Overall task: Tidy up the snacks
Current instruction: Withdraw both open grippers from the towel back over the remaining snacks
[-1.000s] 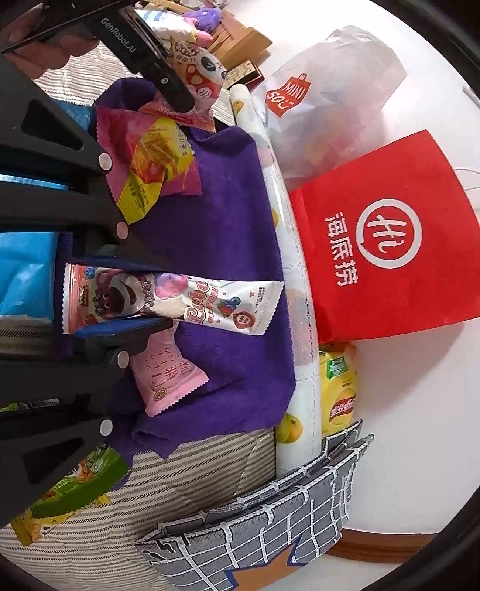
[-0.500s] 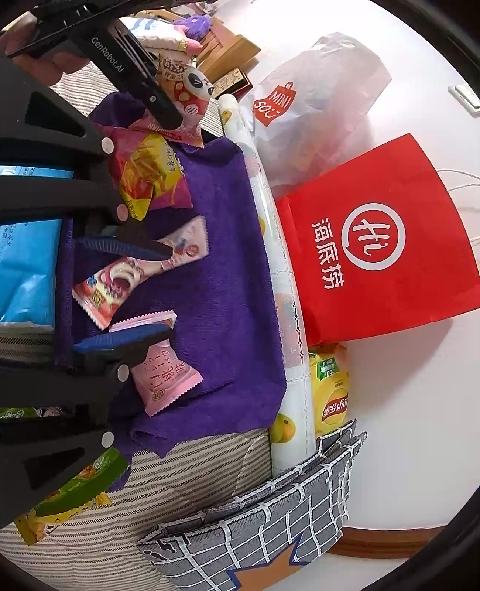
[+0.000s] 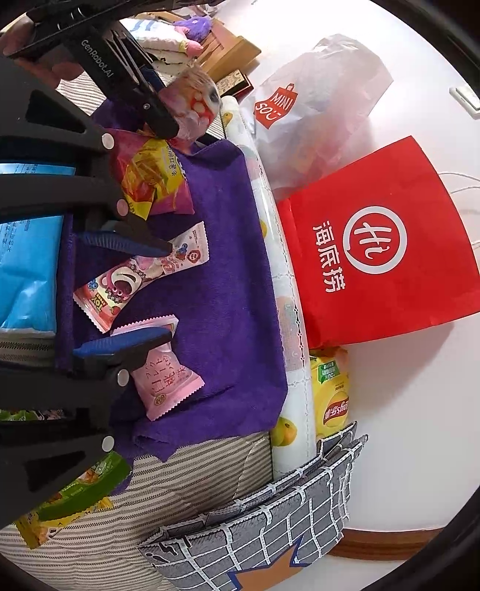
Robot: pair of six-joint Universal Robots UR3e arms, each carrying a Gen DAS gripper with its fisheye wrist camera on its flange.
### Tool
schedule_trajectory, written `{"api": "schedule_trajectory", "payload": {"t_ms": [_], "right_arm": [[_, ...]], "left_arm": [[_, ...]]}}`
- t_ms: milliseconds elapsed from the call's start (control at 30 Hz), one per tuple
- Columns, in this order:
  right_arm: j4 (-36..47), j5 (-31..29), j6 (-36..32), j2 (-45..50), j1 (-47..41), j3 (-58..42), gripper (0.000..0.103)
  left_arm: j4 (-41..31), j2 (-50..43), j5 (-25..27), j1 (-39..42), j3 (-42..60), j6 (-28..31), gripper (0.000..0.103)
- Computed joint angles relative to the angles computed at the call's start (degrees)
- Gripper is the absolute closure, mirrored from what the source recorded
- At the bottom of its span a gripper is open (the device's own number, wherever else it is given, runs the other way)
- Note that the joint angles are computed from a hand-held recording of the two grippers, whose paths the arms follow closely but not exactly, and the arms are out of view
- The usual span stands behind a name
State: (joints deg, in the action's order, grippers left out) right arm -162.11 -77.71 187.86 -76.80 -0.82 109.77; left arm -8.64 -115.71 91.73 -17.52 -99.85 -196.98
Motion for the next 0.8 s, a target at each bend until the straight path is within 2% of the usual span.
{"api": "schedule_trajectory", "payload": {"t_ms": [133,233,367,533,667,800], "right_arm": [[0.2,-0.7,-0.3,0.2,0.7,-0.4,0.063],[-0.3,-1.4,-0.5,0.3,1.3,-0.4,0.060],[-1.1,-2.7,-0.9,0.5,2.2,-0.3,0.058],[-1.9,-4.7,-1.1,1.1,3.1,-0.5,0.050],[-3.3,-3.9,-0.7,0.1,2.6,0.6,0.048],[-4.3,-2.6,-1.7,-1.4,2.5,1.6,0.037]], "left_arm": [[3.3,1.3,-1.7,0.9,-2.2,-1.2,0.023],[6.6,2.2,-0.2,0.8,-3.8,-2.2,0.020],[6.8,2.6,-0.5,0.8,-3.7,-2.1,0.019],[6.4,2.4,-0.8,0.2,-3.2,-1.0,0.019],[6.9,2.6,-0.9,-0.2,-3.4,-0.5,0.019],[8.4,2.9,0.1,-1.0,-4.0,0.2,0.019]]}}
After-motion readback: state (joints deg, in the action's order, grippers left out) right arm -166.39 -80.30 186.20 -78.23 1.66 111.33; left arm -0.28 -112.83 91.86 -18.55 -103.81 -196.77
